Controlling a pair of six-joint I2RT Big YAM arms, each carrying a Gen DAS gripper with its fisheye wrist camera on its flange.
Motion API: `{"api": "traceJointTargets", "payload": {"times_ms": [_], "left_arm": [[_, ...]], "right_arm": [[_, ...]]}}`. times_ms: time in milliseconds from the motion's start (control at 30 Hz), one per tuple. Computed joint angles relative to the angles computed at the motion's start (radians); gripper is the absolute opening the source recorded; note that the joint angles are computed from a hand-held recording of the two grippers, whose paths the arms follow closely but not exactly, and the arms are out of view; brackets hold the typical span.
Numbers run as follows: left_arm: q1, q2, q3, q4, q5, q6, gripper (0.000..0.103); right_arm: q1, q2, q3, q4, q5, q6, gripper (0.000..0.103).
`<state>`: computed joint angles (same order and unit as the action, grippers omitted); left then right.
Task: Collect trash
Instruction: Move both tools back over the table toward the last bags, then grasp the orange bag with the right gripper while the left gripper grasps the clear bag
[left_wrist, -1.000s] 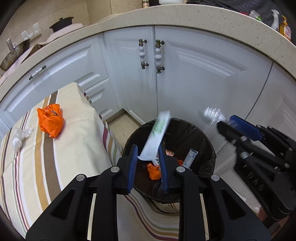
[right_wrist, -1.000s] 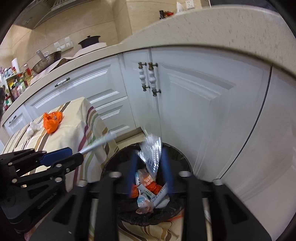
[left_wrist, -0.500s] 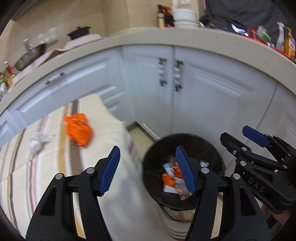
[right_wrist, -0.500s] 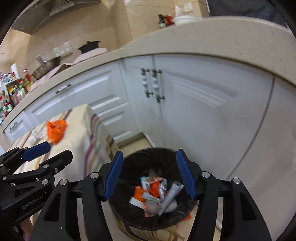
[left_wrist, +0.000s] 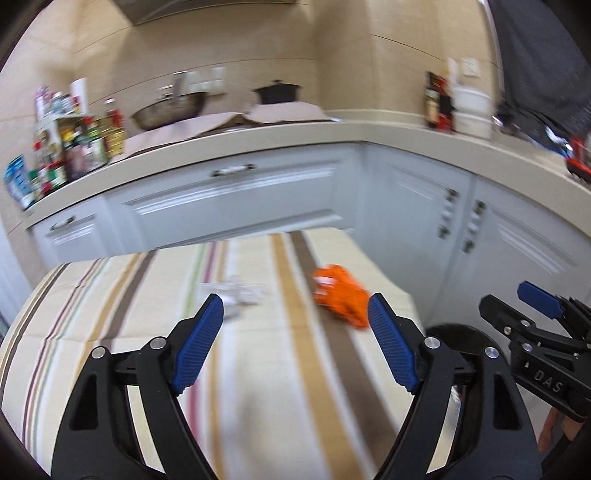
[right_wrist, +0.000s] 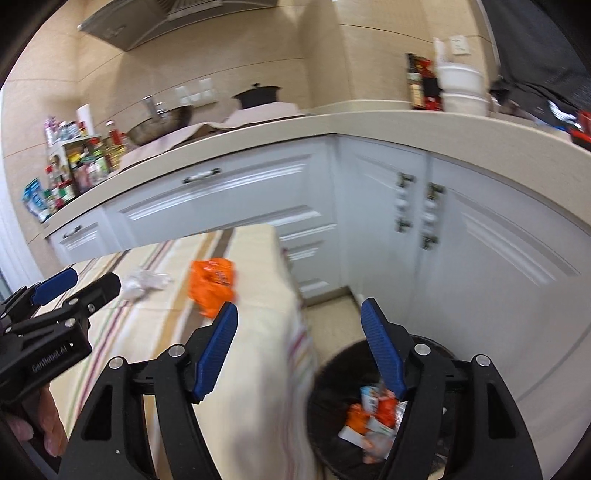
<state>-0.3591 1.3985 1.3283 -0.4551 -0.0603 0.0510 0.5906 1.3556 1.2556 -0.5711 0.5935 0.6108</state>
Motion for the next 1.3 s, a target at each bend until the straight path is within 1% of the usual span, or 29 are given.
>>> {"api": "traceJointTargets", "payload": {"times_ms": [233,433,567,700,867,933,967,1000,1067,1167,1300], "left_arm": [[0.107,0.002,0.000,0.026,0.002,-0.011,0.081],[0.177,0.039,0.021,0.021,0.022,-0.017,0.083],[0.197,0.067,0.037,0.019,0.029,-0.022,0.085],[0.207,0.096,0.064,-0.002,0.052,-0.031,0.086],[0.202,0.122,0.084,-0.007,0.052,-0.026,0.087],[0.197,0.129,0.089,-0.008,0.048,-0.021,0.089],[0.195,0.134,0.092,-0.009,0.047,-0.017,0.090],[0.192,0.137,0.094,-0.008,0.044,-0.013,0.090],[0.185,0.144,0.096,-0.008,0.035,-0.003,0.090],[0.171,0.158,0.104,-0.012,0.014,0.010,0.090],[0.161,0.187,0.132,-0.036,0.008,0.004,0.090]], "right_arm": [[0.010,0.123,0.133,0.009,-0.056,-0.064,0.070],[0.002,0.244,0.266,-0.027,-0.101,-0.083,0.070],[-0.010,0.322,0.358,-0.085,-0.119,-0.083,0.070],[-0.031,0.384,0.433,-0.160,-0.161,-0.054,0.070],[-0.049,0.428,0.487,-0.223,-0.209,-0.042,0.070],[-0.054,0.442,0.503,-0.245,-0.227,-0.047,0.058],[-0.056,0.447,0.510,-0.254,-0.239,-0.050,0.050],[-0.058,0.451,0.511,-0.260,-0.250,-0.051,0.045],[-0.059,0.451,0.511,-0.257,-0.251,-0.057,0.044],[-0.055,0.434,0.488,-0.232,-0.237,-0.063,0.043],[-0.046,0.388,0.429,-0.165,-0.205,-0.067,0.043]]}}
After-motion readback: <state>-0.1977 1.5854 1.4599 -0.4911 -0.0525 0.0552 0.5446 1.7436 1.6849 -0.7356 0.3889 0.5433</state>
